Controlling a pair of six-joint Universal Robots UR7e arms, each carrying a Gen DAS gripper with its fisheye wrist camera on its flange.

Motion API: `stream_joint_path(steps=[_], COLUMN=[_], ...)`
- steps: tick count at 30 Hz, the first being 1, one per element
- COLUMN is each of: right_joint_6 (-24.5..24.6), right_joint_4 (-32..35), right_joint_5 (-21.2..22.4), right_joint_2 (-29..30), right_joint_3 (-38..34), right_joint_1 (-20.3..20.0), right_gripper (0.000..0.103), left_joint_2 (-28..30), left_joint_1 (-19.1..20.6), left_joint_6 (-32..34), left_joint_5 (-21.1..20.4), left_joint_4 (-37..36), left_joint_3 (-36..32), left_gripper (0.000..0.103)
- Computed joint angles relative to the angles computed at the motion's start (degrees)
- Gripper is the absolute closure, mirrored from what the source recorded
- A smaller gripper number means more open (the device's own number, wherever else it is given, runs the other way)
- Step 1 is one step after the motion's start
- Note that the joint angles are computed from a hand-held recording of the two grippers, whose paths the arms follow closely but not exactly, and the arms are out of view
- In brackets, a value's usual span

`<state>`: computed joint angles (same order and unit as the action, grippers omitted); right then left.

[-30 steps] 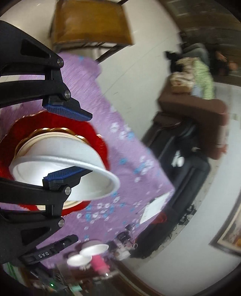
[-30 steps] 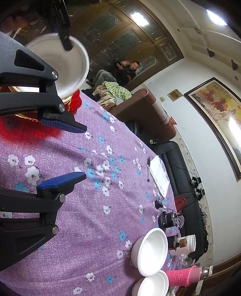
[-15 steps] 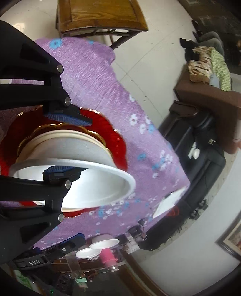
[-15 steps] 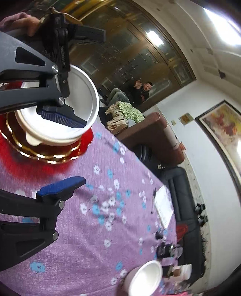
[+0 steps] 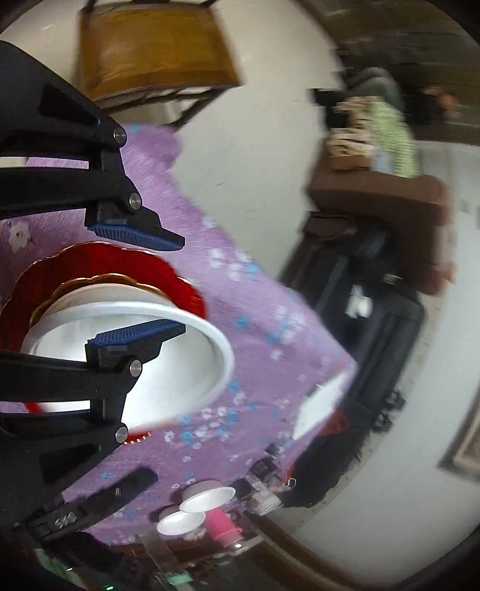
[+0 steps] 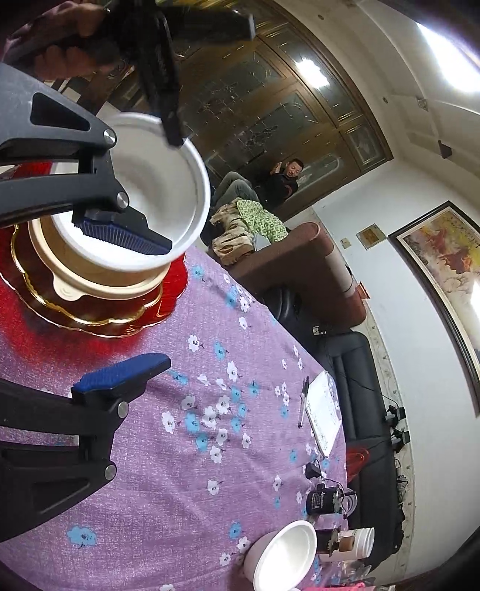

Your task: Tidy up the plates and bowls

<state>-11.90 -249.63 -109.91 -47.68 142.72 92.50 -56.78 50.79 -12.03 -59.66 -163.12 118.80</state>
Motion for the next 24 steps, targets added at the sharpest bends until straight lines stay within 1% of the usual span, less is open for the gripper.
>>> stream_joint_path(steps=[2,4,6,8,12,13,15,17,20,22,24], right_joint_6=[-0.4,-0.6,0.2,0.8,-0.6,-0.3,0.3,0.3,1.0,1.9,2.2], right_joint_4=[-0.5,0.6,2.0,3.6,1.6,1.3,0.5,-0.4,-1.1,-2.0,-2.9], right_joint_5=[0.0,1.2,2.4,3.2,2.4,2.8,3.2,2.6,2.8,3.7,4.6], right_joint_2=[0.0,-0.8,-1.5,-2.2,-1.6,-2.0,-2.5,-3.2,-4.9,-5.9,-6.6], right_joint_3=[0.1,0.4,0.5,0.6,0.5,0.9,1.4,1.7,2.9,4.1,5.2], right_joint_1=[0.3,0.1,-0.1,0.1,1.3,1.1,0.8,0.6,-0.6,-2.0,-3.2], right_gripper=[0.045,0.045,0.045,0.045,0.045,0.045,0.045,0.045,0.045,0.044,0.044], left_joint_2=[0.6,1.3,2.1,2.3,1.3,0.7,-0.2,-0.4,0.3,1.4,2.7], left_joint_1=[1.8,2.4,2.3,1.4,1.6,1.4,-0.5,-3.7,-6.7,-8.0,-9.5], left_joint_6=[-1.4,-2.0,-2.3,-1.5,-2.0,-2.3,-0.9,2.1,5.2,5.6,5.8], left_joint_5=[-2.0,-2.4,-2.8,-1.7,-3.1,-2.6,0.9,5.3,9.3,11.9,15.3], left_joint_4=[1.3,2.9,3.6,2.1,3.1,2.2,-1.9,-8.0,-9.9,-10.2,-11.7], left_joint_3=[-0.6,-0.9,-0.9,-0.2,-0.4,0.1,2.0,4.3,4.9,4.8,5.1], left_gripper=[0.067,0.067,0.066,0.066,0.066,0.066,0.066,0.066,0.064,0.064,0.064])
